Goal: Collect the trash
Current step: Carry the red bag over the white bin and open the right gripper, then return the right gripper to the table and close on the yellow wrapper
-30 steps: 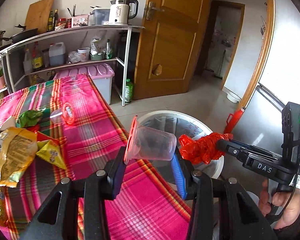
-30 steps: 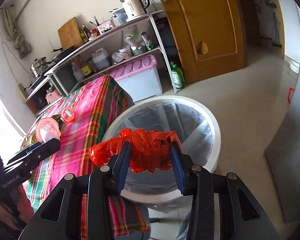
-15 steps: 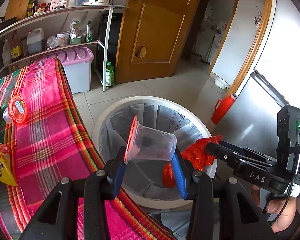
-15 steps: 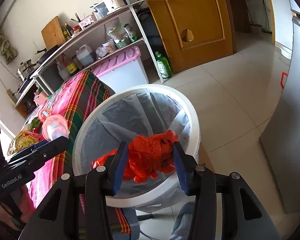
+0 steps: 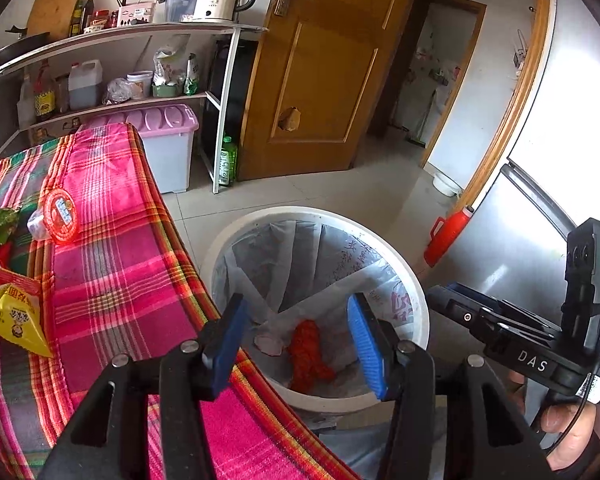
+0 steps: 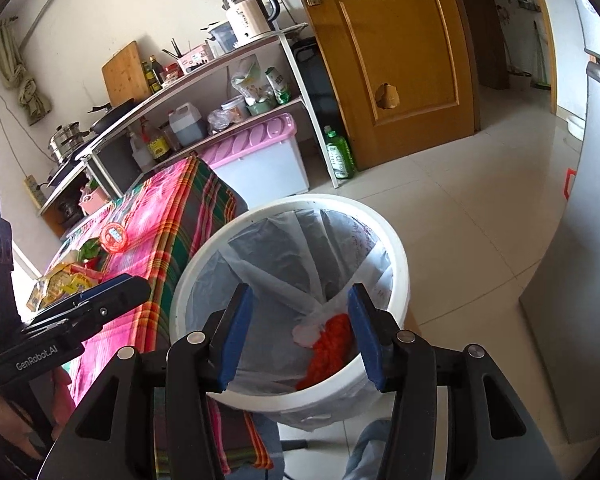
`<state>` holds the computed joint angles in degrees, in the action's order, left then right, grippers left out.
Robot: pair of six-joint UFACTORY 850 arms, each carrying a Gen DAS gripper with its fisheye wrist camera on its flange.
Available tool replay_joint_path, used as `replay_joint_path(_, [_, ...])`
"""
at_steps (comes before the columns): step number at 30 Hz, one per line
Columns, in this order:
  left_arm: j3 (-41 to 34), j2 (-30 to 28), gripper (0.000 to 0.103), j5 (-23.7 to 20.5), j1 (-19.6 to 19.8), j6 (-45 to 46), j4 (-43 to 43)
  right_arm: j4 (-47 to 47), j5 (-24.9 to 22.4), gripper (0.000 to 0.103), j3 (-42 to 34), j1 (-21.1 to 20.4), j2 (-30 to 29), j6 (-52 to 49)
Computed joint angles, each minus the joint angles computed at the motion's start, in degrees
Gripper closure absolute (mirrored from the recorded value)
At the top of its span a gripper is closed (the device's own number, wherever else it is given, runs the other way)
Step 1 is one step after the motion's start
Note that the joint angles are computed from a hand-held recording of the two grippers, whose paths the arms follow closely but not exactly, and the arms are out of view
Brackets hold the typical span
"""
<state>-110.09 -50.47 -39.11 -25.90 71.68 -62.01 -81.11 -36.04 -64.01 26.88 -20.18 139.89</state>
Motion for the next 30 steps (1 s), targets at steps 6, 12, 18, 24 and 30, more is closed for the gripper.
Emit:
replay_joint_path(6, [6.22,4.26,0.049,2.62,1.68,6.94,-6.53,0.26,-1.61,0.053,-2.33,1.74,-0.73,-2.49])
replay_joint_path(12, [12.64,8.46,0.049,5.11,3.93,14.8,-14.61,1.05,0.3,0.053,-5.91,2.87,-2.77,-7.69])
replay_joint_path(18, [17.2,11.3,0.049,6.9,6.47,21.3,-22.69,-0.81,2.31,0.053,-9.88,4.0,-5.32,-9.98])
replay_joint_path(24, [19.65,12.57,0.048,8.25,8.78,24.02,-25.38,1.05,5.64,0.053,-14.32,4.53,-8.18,-15.41])
replay_joint_path(30, [22.42,13.91,0.048,12.09,10.54,29.59,-30.55,4.05,7.77,0.053,-18.3,4.76,-10.74,-20.27])
